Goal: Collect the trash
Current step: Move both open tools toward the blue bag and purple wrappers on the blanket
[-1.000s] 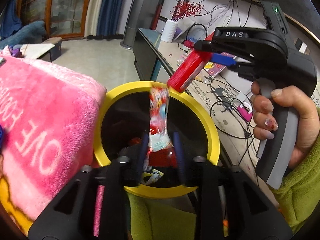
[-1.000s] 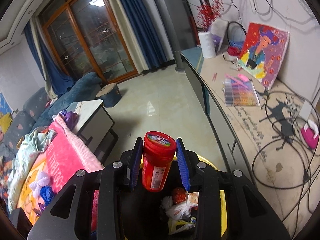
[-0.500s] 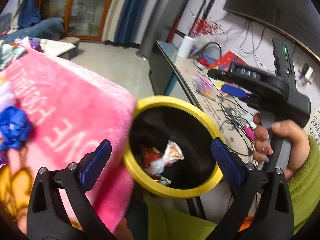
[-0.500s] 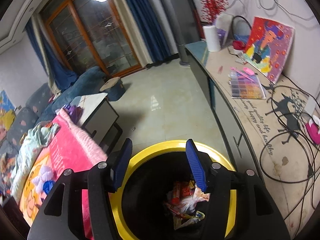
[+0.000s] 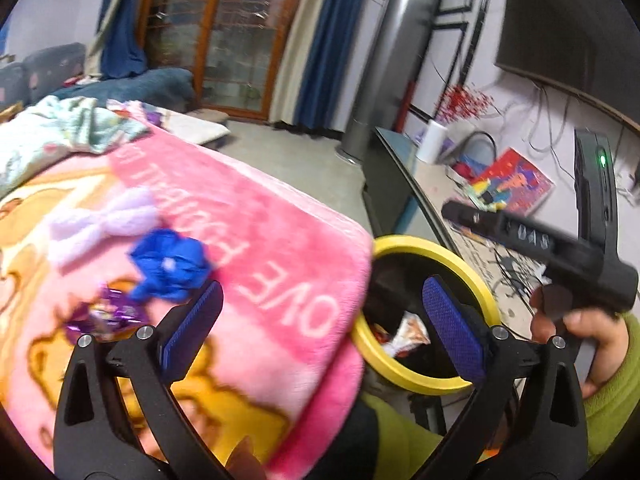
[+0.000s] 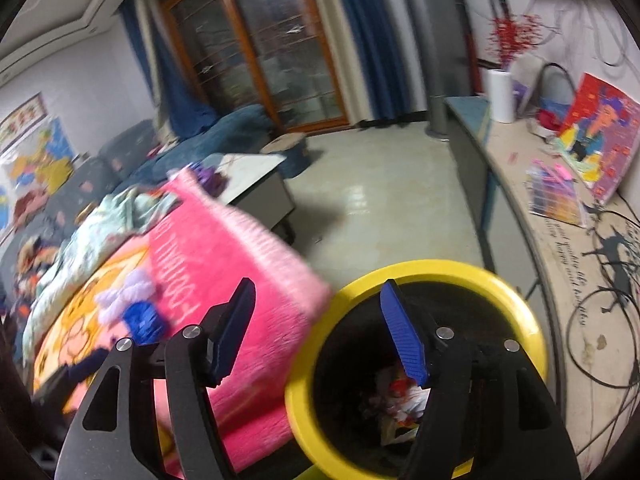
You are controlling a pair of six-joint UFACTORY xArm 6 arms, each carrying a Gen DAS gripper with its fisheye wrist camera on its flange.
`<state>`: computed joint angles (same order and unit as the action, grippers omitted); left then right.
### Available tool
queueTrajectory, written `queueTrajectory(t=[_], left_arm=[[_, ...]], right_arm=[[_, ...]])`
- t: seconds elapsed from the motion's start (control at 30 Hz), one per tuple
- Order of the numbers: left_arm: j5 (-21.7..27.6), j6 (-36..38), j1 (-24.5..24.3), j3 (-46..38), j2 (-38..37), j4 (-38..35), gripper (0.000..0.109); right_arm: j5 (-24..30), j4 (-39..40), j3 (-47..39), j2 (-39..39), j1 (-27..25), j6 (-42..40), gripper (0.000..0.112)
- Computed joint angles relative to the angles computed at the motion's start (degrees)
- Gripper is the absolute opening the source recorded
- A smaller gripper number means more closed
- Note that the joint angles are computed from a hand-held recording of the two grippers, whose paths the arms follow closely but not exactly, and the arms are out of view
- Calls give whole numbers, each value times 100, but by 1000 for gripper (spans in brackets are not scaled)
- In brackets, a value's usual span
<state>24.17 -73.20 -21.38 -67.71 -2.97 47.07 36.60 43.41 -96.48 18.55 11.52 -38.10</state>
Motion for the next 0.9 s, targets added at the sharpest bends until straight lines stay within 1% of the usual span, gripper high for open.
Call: queueTrajectory(t=[0.13, 0.23, 0.33, 0.67, 0.8, 0.9], left_arm=[[219, -422, 59, 197, -331, 438, 92], [356, -625, 119, 483, -664, 628, 92], [494, -763, 179, 694, -912, 688, 92], [888, -1024, 404, 1300, -1695, 851, 92], [958, -1051, 550, 1522, -1929, 781, 92], [1025, -1039, 666, 1715, -2134, 711, 92]], right_arm=[[-61, 181, 305, -286, 193, -472, 63], [-123, 281, 501, -468, 339, -716, 66], [-28, 296, 539, -515, 434, -820, 67], [329, 77, 466, -414, 832, -804, 70], [596, -25, 78, -122, 998, -638, 70], [674, -108, -191, 89, 1085, -562, 70]])
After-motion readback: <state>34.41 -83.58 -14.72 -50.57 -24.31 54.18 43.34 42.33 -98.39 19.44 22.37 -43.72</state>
